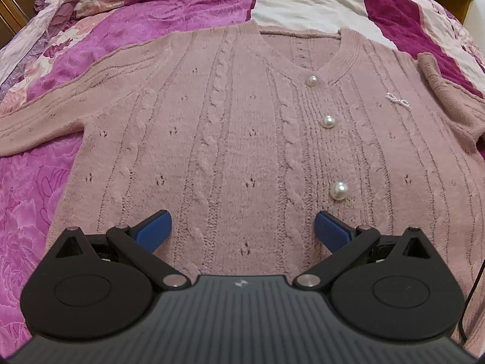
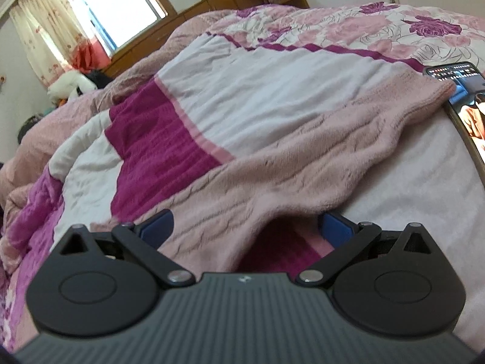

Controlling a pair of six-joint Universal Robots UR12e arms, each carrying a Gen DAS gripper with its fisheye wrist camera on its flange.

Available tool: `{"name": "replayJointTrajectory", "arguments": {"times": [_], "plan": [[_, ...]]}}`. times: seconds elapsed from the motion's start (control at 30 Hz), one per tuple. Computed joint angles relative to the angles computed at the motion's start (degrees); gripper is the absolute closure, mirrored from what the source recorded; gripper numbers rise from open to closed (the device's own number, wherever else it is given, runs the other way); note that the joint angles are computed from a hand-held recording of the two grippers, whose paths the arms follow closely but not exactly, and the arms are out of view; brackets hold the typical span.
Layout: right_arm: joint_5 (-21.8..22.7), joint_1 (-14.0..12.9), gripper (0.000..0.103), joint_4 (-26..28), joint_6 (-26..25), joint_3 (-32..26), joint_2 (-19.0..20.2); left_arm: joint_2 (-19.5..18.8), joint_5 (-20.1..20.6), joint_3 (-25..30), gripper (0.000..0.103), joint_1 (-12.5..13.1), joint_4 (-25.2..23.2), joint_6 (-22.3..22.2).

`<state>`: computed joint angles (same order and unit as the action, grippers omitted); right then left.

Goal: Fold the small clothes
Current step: 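Move the right tool to the cardigan sleeve cuff and close on it, then lift the sleeve with the right tool, lay it across the body, open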

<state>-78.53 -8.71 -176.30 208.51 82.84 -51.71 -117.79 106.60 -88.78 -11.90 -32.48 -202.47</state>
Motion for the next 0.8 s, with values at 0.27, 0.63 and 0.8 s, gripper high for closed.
{"name": "replayJointTrajectory", "arguments": {"times": [0.27,0.63,0.8], "plan": [[0.6,-0.4,0.071,-2.0,-0.1,-1.8,1.4,0.0,-0.3,0.1,0.000,0.1,-0.4,-0.2],[1.7,0.1,0.092,-12.8,-4.1,-0.1,-0.5,0.9,-0.5,-1.1,0.000,0.4,1.3,-0.5],[2.0,0.8,0.092,-16.9,-6.4,-0.1,-1.7,1.9,-0.6,-2.2,0.000,0.6,2.9,-1.6]]}}
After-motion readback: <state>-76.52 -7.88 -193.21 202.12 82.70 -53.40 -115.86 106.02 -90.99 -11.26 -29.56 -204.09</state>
